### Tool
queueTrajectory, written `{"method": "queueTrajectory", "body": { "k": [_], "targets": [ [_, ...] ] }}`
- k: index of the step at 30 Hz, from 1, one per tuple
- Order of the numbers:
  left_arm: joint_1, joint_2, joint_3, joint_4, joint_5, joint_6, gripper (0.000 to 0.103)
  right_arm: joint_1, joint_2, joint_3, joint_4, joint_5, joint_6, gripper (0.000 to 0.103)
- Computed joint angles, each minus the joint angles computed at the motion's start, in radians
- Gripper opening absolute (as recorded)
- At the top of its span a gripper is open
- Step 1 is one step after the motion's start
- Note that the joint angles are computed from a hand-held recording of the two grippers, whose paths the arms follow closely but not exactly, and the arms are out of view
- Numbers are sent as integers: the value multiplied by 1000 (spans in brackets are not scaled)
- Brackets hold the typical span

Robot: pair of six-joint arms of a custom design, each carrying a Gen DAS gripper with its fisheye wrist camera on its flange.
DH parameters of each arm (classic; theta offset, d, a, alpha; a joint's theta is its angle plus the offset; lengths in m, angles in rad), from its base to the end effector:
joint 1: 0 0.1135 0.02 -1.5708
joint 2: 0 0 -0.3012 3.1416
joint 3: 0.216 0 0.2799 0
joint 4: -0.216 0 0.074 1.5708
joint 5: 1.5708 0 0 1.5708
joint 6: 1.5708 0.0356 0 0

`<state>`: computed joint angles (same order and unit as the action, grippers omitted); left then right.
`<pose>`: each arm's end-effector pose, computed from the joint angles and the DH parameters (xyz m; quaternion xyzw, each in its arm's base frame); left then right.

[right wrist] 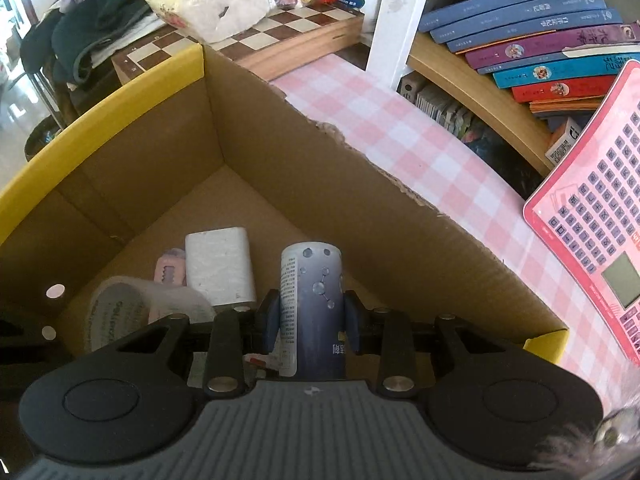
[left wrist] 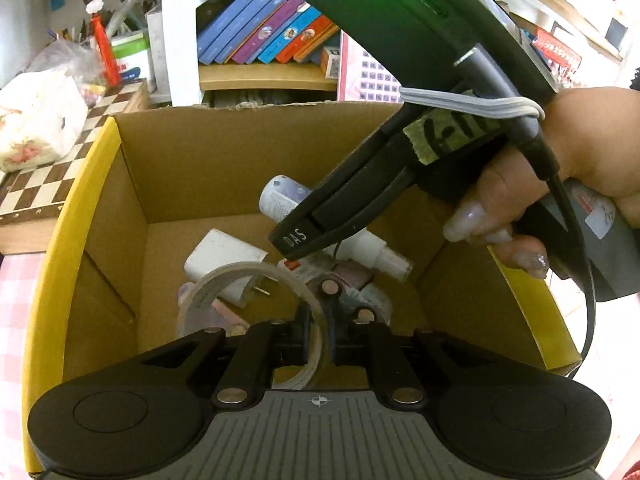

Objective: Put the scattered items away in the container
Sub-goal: 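Open the left tool dropping the tape while the right releases the spray bottle, then withdraw both open tools up from the yellow box toward the pink plush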

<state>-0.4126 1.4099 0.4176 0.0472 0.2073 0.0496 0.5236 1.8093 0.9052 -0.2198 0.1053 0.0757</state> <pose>0.2125 -0.1010 0.1265 0.2478 0.9139 -0.1521 0.2833 0.3090 0.1741 0.1298 -0.2049 0.9521 0.0163 0.2266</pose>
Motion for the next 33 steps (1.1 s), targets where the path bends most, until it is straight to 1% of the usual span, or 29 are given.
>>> {"method": "queueTrajectory", "body": {
  "k": [1,3,4,5,6,7,8,9,11,14,18,22,24,27,29,30,33],
  "targets": [
    [-2,-3,-1,0,-5,-3,13,-1,-3,-5,8,-1,-3,31],
    [-7,-10,-5,4,-16,-3,20,-2,-15,-15,23,3,4,38],
    [-9,-20,-10,3,-21,-3,28,-4,-22,-22,30,0,11,43],
    [-10,-33,-16,3,-25,-3,37,-6,-33,-31,39,-5,19,46],
    [-9,-47,-23,3,-25,0,42,-7,-42,-37,43,-7,26,48],
    [-9,-68,-32,3,-26,2,51,-7,-51,-42,46,-6,35,50],
    [-10,-94,-44,2,-28,2,57,-7,-64,-52,52,-6,42,51],
    [-12,-118,-53,-2,-31,2,59,-5,-79,-64,60,-7,50,51],
    [-15,-170,-70,-11,-39,1,69,6,-112,-84,66,3,76,53],
    [-13,-256,-95,-35,-45,12,74,32,-172,-113,65,35,120,55],
    [13,-403,-124,-102,-28,44,75,84,-269,-153,53,100,155,56],
    [52,-575,-143,-209,7,73,75,159,-360,-189,17,183,216,55],
    [67,-676,-149,-281,23,82,75,206,-416,-208,-9,222,261,55],
    [109,-845,-145,-428,66,114,76,296,-506,-229,-67,286,338,55],
    [167,-978,-135,-561,120,164,81,374,-576,-244,-117,348,394,55],
    [212,-1032,-124,-628,159,198,82,419,-608,-248,-148,385,429,55],
    [406,-1158,-84,-835,319,338,82,551,-700,-256,-254,483,536,55]
  ]
}}
